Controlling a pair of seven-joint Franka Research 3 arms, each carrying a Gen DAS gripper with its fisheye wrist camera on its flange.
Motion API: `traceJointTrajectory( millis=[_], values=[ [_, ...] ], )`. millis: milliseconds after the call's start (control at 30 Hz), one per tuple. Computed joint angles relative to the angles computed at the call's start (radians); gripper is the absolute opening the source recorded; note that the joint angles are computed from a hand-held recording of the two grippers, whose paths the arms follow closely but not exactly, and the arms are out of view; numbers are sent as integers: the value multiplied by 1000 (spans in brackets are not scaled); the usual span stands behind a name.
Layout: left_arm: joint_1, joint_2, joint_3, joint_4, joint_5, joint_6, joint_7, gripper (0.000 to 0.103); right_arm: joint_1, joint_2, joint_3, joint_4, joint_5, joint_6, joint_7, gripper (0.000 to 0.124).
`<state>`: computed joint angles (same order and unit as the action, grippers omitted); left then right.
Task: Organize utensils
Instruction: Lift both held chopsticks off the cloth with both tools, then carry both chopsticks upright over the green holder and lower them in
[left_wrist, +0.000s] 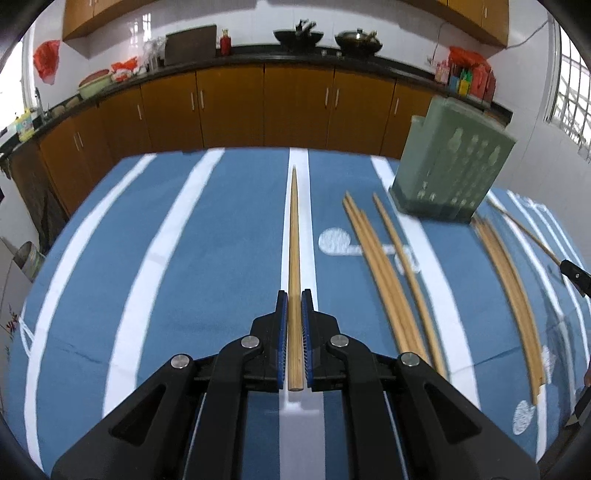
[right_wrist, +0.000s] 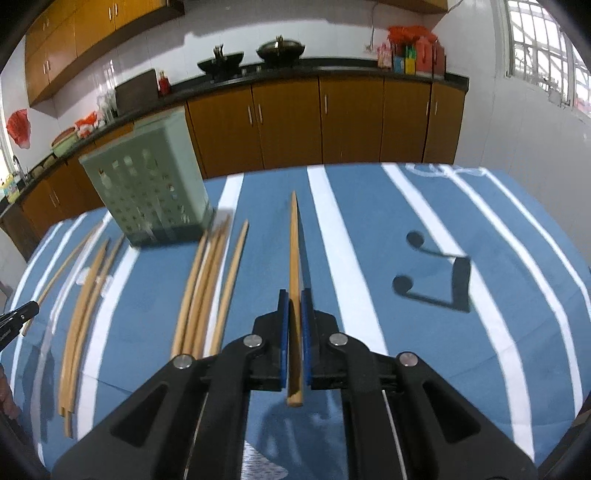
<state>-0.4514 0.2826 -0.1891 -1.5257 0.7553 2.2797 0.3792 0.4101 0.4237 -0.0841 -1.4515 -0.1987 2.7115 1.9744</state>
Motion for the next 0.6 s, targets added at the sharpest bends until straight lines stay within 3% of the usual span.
traceJointTrajectory(
  millis=[600],
  values=[
    [-21, -66, 3, 56, 265, 1, -186, 7, 34, -64, -72, -5, -121, 178, 142, 8]
  ],
)
